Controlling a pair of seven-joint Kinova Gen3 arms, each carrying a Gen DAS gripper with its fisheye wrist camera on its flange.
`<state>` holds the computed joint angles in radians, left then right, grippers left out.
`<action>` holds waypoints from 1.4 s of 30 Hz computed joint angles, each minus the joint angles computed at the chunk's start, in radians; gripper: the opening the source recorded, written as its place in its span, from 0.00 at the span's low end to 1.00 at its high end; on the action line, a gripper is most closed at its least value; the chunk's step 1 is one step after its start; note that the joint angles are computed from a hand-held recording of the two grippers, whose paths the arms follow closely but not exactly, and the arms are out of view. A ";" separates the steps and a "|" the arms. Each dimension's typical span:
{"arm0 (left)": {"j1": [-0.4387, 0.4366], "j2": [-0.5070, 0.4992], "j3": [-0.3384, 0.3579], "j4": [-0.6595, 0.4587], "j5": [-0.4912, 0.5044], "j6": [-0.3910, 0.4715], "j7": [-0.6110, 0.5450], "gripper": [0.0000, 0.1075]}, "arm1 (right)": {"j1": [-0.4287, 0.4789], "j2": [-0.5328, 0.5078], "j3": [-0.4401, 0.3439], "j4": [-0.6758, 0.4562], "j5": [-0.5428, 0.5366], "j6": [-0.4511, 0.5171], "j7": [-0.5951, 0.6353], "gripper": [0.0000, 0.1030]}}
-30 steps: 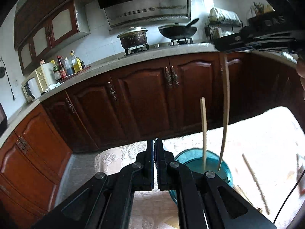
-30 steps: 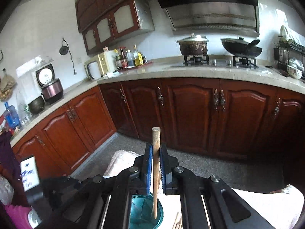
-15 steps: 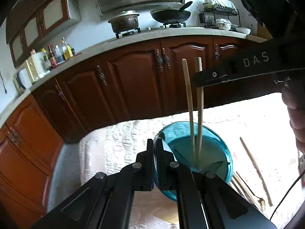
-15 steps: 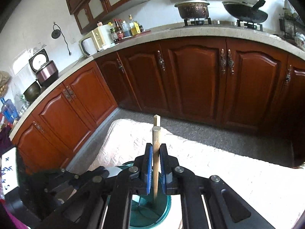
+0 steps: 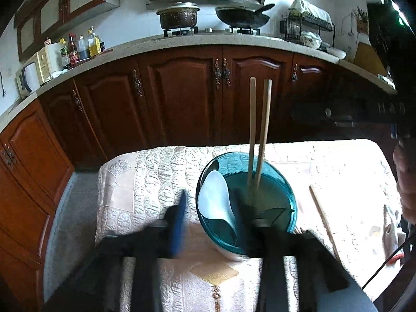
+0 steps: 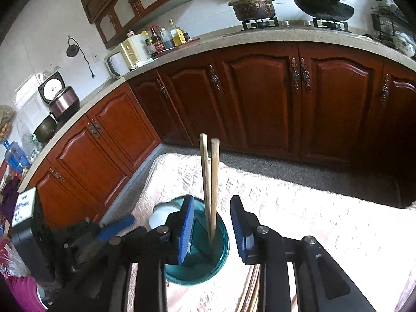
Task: Organize utensils
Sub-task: 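Lower the white ceramic spoon into the holder and open the left gripper, then move the right gripper back over the remaining chopsticks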
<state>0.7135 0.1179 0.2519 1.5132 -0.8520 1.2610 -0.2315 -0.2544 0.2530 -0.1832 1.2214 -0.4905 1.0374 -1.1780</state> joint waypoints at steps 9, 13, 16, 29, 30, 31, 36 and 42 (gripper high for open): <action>0.039 -0.007 0.022 -0.020 -0.018 0.063 0.062 0.50 | 0.023 -0.093 0.024 0.121 0.000 0.006 0.035 0.36; 0.051 -0.013 0.031 -0.015 -0.015 0.062 0.100 0.54 | 0.035 -0.139 0.042 0.188 0.001 0.007 0.056 0.41; 0.055 -0.020 0.037 -0.006 -0.003 0.050 0.127 0.55 | 0.042 -0.167 0.057 0.241 0.012 0.006 0.075 0.42; 0.040 -0.054 0.069 0.120 0.104 -0.038 0.278 0.56 | 0.010 -0.089 0.060 0.403 0.160 -0.067 -0.004 0.32; 0.037 -0.055 0.070 0.127 0.112 -0.046 0.279 0.56 | 0.005 -0.078 0.056 0.403 0.166 -0.074 -0.010 0.32; 0.036 -0.054 0.072 0.133 0.121 -0.049 0.280 0.56 | -0.002 -0.066 0.052 0.401 0.176 -0.080 -0.016 0.32; 0.028 -0.048 0.069 0.148 0.151 -0.068 0.275 0.56 | -0.051 -0.012 0.046 0.386 0.271 -0.102 -0.098 0.31; 0.024 -0.038 0.061 0.144 0.162 -0.085 0.264 0.56 | -0.056 -0.009 0.057 0.403 0.301 -0.136 -0.139 0.28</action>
<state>0.7377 0.0800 0.3129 1.6576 -0.6902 1.1763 0.0328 -0.3099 0.2443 -0.1260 1.6240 -0.1895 0.9015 -1.3166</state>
